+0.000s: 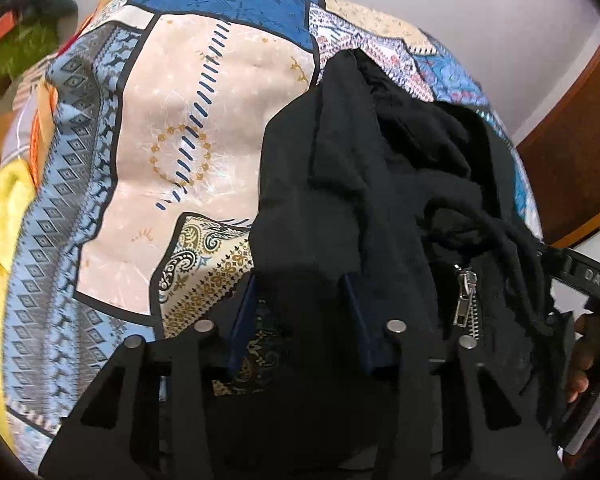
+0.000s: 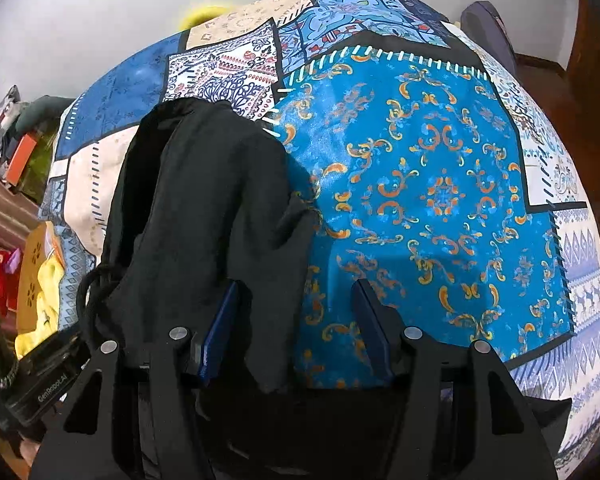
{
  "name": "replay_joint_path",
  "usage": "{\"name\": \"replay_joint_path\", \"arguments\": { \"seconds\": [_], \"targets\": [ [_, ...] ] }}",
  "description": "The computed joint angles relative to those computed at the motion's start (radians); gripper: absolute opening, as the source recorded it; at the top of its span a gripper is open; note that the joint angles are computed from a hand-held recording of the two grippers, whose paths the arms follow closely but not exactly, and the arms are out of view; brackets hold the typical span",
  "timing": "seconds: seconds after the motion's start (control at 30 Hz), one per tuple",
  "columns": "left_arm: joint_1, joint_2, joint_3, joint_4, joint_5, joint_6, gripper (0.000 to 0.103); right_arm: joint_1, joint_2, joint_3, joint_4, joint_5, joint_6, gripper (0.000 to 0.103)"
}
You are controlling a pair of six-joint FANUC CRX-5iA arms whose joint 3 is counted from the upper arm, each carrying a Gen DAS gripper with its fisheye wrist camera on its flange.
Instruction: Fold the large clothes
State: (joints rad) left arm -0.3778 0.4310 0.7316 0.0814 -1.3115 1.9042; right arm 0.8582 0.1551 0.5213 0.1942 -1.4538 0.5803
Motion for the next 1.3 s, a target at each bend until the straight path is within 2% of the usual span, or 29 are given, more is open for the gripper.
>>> {"name": "replay_joint_path", "arguments": {
  "seconds": [0.03, 0.07, 0.1, 0.13, 0.17, 0.23, 0.47, 0.77, 0.97, 1.1, 1.3],
  "targets": [
    [-0.004, -0.006, -0.007, -0.010, 0.005, 0.007, 0.030, 0.005, -0.005, -0.006, 0.004, 0.008, 0.005, 0.041],
    [-0.006, -0.008, -0.006, -0.015, 0.004, 0.011, 0.025, 0.007, -0.012, -0.011, -0.002, 0.018, 0.014, 0.024],
    [-0.007, -0.010, -0.006, -0.016, 0.002, 0.012, 0.018, 0.009, -0.016, -0.007, -0.017, 0.025, 0.029, 0.015],
    [-0.010, -0.012, -0.003, -0.018, -0.002, 0.017, 0.015, 0.020, -0.013, 0.007, -0.014, 0.009, 0.037, 0.010],
    [-0.010, -0.014, 0.000, -0.015, -0.006, 0.019, 0.007, 0.033, -0.008, 0.016, 0.006, -0.004, 0.045, 0.008],
    [-0.009, -0.025, 0.002, -0.004, -0.010, 0.022, 0.003, 0.075, -0.012, 0.026, 0.071, -0.021, 0.075, 0.006],
    [-0.014, -0.132, -0.036, 0.019, 0.007, -0.056, 0.002, 0.152, -0.100, 0.023, 0.101, -0.022, 0.095, 0.004],
    [-0.077, -0.285, -0.146, 0.025, -0.007, -0.134, 0.002, 0.344, -0.241, -0.129, 0.230, -0.037, 0.035, 0.003],
    [-0.129, -0.376, -0.276, -0.008, -0.008, -0.106, 0.002, 0.404, -0.324, -0.251, 0.216, -0.047, -0.058, 0.003],
    [-0.143, -0.426, -0.392, 0.010, 0.008, -0.059, 0.002, 0.434, -0.360, -0.328, 0.199, -0.067, -0.117, 0.003],
    [-0.182, -0.410, -0.433, -0.058, -0.016, 0.026, 0.003, 0.444, -0.364, -0.384, 0.184, -0.101, -0.126, 0.004]
  ]
}}
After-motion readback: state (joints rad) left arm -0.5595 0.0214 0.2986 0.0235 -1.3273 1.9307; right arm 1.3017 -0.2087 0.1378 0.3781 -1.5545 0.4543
